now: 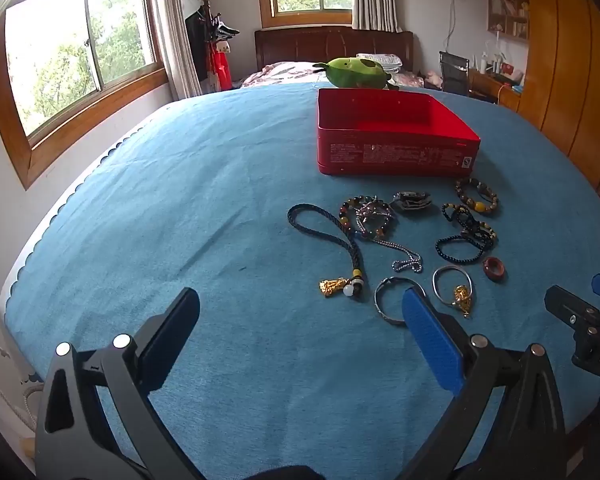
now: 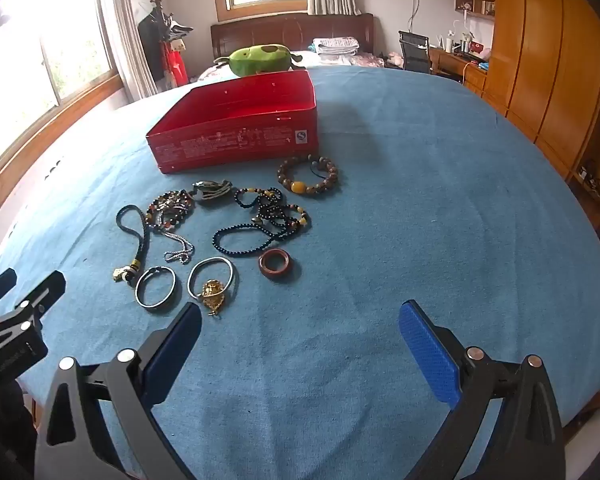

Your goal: Organize jewelry

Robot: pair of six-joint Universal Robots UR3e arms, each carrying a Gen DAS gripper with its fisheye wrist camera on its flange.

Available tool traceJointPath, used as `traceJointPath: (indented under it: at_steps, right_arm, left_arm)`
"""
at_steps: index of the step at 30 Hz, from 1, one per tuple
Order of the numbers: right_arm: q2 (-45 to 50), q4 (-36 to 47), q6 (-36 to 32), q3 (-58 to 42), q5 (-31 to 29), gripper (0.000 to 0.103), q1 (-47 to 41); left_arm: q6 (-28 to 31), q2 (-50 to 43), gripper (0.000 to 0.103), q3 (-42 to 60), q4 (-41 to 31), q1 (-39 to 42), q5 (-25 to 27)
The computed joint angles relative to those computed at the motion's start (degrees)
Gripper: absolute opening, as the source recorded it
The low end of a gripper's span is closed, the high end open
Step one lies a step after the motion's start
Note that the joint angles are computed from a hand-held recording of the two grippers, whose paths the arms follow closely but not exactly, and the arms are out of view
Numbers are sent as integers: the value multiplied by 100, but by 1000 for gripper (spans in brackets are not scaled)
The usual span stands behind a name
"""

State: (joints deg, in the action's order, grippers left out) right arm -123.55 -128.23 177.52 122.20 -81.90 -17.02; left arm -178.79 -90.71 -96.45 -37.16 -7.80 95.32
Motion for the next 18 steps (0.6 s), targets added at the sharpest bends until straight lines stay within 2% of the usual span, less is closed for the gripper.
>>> traceJointPath:
  at_steps: [13,18]
  right_arm:
    - [95,-94,54,-22,-61,99,85]
    - [135,-94,88,-70,-101,99,132]
  left_arm:
    - [-23,35,100,6,8,-93,61]
    - [37,120,100,-31,-44,50,-66]
